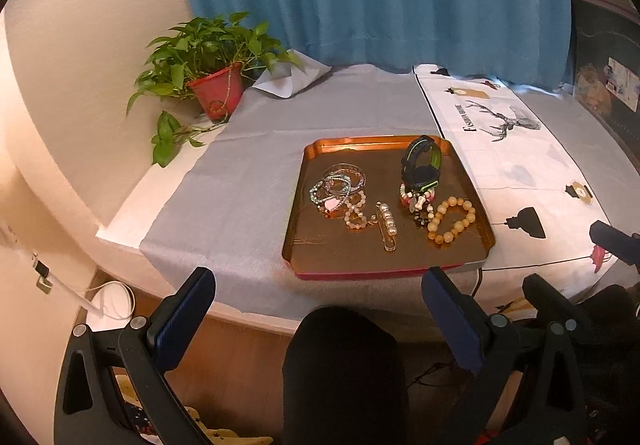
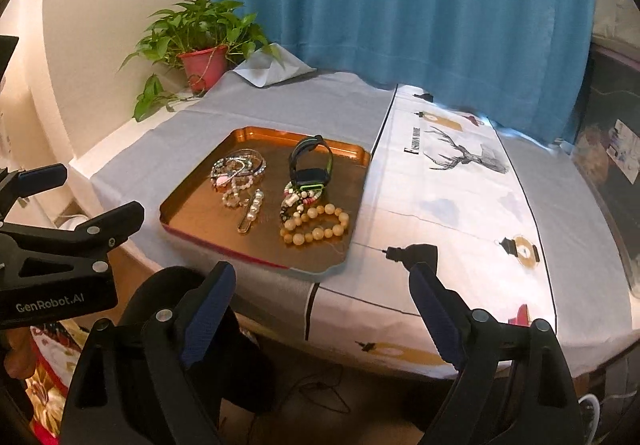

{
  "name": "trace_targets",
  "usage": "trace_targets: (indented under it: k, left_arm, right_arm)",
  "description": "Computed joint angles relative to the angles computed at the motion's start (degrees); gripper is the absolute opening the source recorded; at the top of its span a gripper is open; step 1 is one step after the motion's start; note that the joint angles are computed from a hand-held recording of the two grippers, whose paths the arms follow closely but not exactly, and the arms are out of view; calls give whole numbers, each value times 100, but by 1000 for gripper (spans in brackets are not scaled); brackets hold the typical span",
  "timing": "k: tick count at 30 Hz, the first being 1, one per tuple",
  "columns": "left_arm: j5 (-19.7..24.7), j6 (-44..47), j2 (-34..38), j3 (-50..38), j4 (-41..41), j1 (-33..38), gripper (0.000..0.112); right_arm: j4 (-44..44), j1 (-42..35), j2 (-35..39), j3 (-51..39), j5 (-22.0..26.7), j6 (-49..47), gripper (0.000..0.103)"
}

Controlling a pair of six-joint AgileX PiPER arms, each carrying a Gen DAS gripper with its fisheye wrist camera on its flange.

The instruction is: Organize jewelry

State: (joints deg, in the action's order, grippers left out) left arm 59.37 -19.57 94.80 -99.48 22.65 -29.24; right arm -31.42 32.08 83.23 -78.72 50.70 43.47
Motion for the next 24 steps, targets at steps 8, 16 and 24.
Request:
trace_targets:
  k: [8, 16, 24]
  left_arm:
    - [19, -162, -191, 132, 176, -96, 103]
    - [49, -224, -246, 164, 256, -134, 103]
    - [104, -221, -244, 192, 307, -199, 103]
  right_arm:
    - [-188, 220, -147, 62, 134, 220, 89]
    - [-223, 252, -199, 70, 168, 218, 89]
    - [-236, 298, -211, -18, 275, 225, 89]
